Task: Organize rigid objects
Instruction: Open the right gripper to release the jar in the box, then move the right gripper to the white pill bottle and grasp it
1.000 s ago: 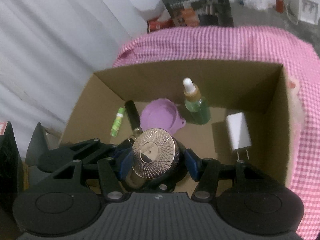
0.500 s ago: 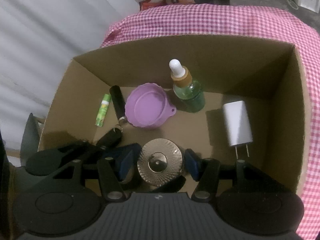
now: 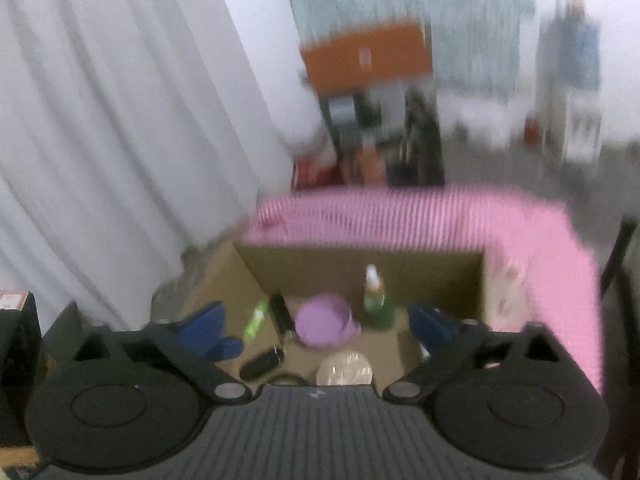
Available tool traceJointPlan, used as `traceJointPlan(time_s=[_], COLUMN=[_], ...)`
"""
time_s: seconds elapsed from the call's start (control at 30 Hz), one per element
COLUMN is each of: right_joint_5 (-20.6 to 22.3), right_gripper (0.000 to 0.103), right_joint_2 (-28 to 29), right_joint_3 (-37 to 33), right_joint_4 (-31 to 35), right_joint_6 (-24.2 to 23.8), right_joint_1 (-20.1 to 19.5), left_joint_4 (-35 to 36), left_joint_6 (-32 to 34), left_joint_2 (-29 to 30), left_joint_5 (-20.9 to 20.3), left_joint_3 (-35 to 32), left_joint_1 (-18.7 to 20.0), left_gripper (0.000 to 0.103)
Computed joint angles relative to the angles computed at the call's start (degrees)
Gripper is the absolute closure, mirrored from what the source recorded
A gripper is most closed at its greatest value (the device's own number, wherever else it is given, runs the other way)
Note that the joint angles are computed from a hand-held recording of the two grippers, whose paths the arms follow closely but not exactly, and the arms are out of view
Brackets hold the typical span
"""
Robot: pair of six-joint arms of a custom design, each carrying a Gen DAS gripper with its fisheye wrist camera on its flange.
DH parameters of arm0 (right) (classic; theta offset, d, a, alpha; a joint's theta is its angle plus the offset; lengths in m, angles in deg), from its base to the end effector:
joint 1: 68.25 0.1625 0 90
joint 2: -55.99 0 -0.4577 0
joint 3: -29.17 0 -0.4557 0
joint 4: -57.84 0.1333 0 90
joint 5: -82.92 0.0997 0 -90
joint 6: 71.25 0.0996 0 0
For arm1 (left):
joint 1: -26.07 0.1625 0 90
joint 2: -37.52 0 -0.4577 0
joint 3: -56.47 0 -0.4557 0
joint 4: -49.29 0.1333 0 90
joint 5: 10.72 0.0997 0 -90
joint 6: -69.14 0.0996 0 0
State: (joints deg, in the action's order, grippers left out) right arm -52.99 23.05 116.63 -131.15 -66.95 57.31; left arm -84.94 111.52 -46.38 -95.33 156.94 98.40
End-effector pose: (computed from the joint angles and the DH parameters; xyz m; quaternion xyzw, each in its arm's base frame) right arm 0.4971 -0.5891 0.0607 0.0875 -0.8606 0.4506 0.2206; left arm -0.0522 -0.6338 0.4461 0.4756 0.8454 -0.2235 0.0957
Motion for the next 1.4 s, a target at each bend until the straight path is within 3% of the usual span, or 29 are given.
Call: traceJointPlan(time_s=[0.17,0.37,0.43,0.5,0.63,0.77,0.93,1.13,1.27,1.4], right_joint_5=[-9.38,-19.39,-19.50,-17.29,-17.28,-8.62,-6.31,0.53,5.76,8.21], right_gripper=[0.000,0.000,0.000,0.000,0.000,0.000,0.000,0.002,0.008,0.020], right_joint_2=[3.38,9.40,10.36,10.48,12.58,10.87,13.83,14.71,14.49,15.24], right_joint_3=[-0.87,-6.27,-7.27,-6.77,-9.32,-5.87,-8.09,-8.54,-8.29,-9.37], right_joint_4=[-13.09,-13.36,-10.25,-11.28,-11.85,-7.68,-5.37,-1.36,0.71,2.63], right_joint_6=[-11.38,-18.48,-17.27,-17.98,-19.39,-11.80,-8.53,3.05,10.06,13.74], right_joint_1=[6.04,10.48,11.18,11.64,12.25,10.97,9.69,7.03,4.78,3.42], left_joint_4=[2.44,3.44,2.01,0.30,-1.96,0.70,6.50,-2.98,-2.01,-2.68], left_joint_6=[4.05,3.78,3.19,2.62,1.43,0.55,0.20,7.90,10.04,12.52], left_joint_2=[-6.27,-9.52,-9.73,-9.67,-8.96,-7.39,-4.16,-2.63,-1.46,-0.74], left_joint_5=[-5.38,-6.55,-7.20,-6.68,-4.08,-4.84,-7.99,-1.31,-1.71,-0.98], left_joint_3=[1.89,1.44,1.18,1.03,0.55,-1.60,-5.06,-1.37,-2.01,-1.86], left_joint_1=[2.04,6.23,8.11,9.37,11.36,14.00,16.16,14.97,15.19,14.70], left_gripper=[0.002,0.000,0.000,0.000,0.000,0.000,0.000,0.000,0.002,0.007])
